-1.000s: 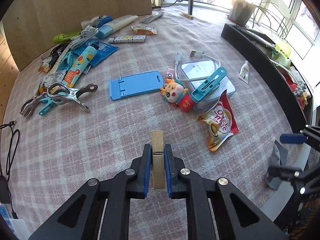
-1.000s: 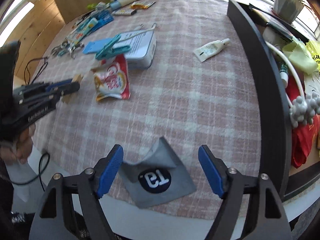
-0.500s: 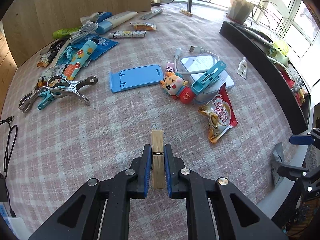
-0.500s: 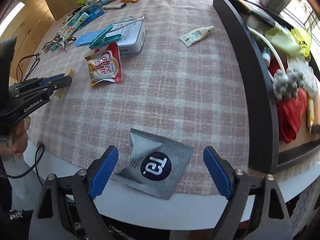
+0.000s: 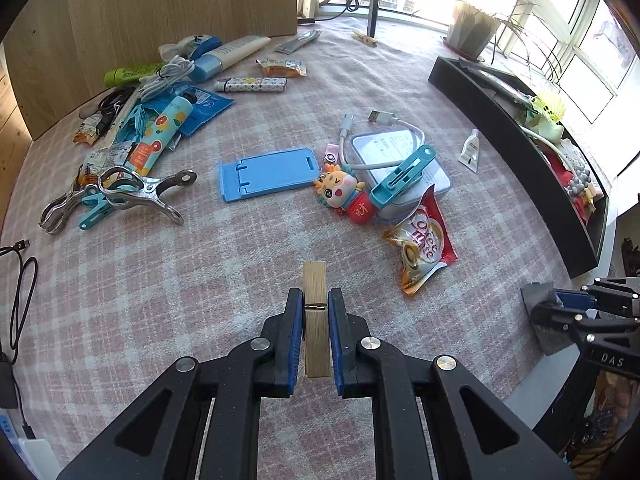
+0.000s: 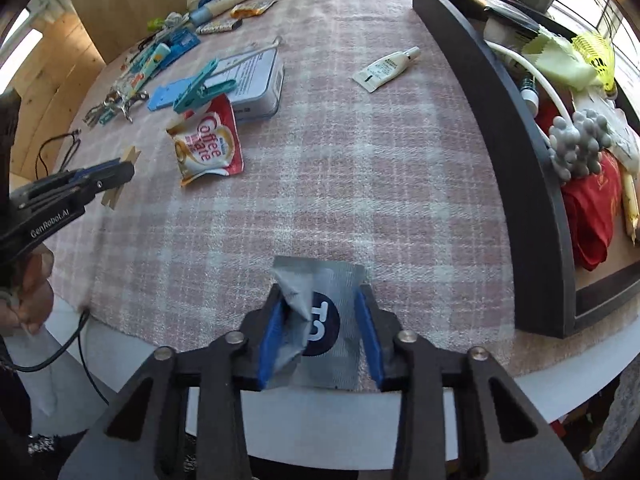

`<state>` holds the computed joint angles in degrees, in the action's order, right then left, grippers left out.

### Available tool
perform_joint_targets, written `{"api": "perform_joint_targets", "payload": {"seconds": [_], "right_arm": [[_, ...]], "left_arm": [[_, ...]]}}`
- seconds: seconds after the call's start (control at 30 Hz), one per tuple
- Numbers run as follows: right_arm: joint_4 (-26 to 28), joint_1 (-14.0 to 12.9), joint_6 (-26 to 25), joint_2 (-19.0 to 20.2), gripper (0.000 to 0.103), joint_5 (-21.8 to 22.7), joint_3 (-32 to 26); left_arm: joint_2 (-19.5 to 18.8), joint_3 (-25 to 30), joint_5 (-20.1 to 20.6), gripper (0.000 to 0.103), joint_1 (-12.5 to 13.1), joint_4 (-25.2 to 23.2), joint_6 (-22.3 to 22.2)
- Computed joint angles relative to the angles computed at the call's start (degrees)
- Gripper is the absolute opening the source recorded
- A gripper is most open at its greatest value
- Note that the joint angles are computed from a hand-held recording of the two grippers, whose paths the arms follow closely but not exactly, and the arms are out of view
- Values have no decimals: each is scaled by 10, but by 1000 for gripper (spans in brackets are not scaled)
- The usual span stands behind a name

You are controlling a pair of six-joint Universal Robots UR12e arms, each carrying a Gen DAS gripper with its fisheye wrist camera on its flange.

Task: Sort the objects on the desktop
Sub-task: 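Grasp the grey 'Ta' pouch with the right tool, then carry the clothespin with the left tool while the right carries the pouch into the black tray, releasing both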

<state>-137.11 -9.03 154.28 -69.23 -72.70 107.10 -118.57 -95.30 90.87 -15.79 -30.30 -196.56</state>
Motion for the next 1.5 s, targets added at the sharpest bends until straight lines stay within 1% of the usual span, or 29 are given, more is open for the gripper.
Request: {"api": "perform_joint_targets", "payload": {"seconds": [0.03,0.1,0.13,0.17,0.27,0.37,0.43,0.47,0.57,0.67,0.77,0.87,0.97,1.03,1.13,1.2,1.23,1.27,1.3,1.33,1.37,1.43,1.5], "right_arm": [[-5,1,8,7,11,-1,-7],[3,2,18,19,11,7,-21],[9,7,31,33,10,14,-36],[15,-2,29,33,10,23,-36],[11,-12,30,26,10,41,-34],[23,-24,45,16,10,81,-34],[29,-36,44,10,10,101,-43],[14,-33,53,11,10,104,-45],[8,-49,60,9,10,134,-57],[-17,-67,72,7,10,133,-66],[-42,-85,85,15,10,120,-81],[-58,-100,92,29,10,98,-102],[-52,-114,96,49,10,85,-134],[-49,-118,94,62,10,74,-157],[-43,-121,87,82,11,69,-194],[-18,-117,78,95,12,59,-224],[4,-115,69,101,19,55,-239],[4,-116,70,103,27,57,-245],[-7,-116,71,103,30,61,-245],[-17,-116,70,101,35,59,-243],[-24,-115,70,100,38,55,-242],[-30,-116,70,97,40,54,-236],[-27,-117,74,95,41,51,-232]], "left_arm": [[0,2,0,12,-1,2,3],[-3,8,13,12,-6,7,10],[-5,12,20,12,-9,7,11],[-6,15,21,12,-9,3,9],[-8,22,21,12,-13,-4,4],[-7,28,32,12,-17,-7,13],[-6,34,34,12,-20,-8,14],[-7,40,35,12,-22,-12,16],[-15,65,39,12,-31,-20,21],[-29,100,33,12,-42,-26,29],[-53,146,27,12,-56,-38,40],[-84,206,22,12,-70,-58,47],[-119,276,4,12,-81,-88,44],[-144,324,-8,12,-88,-105,42],[-181,396,-22,12,-97,-128,43],[-205,445,-31,12,-102,-151,46],[-216,468,-32,17,-105,-159,48],[-225,486,-24,26,-108,-169,46],[-233,503,-17,48,-110,-181,45],[-237,511,-14,54,-111,-180,45],[-239,516,-10,53,-112,-179,48],[-243,523,10,52,-116,-186,59],[-244,527,12,52,-115,-198,63]]}}
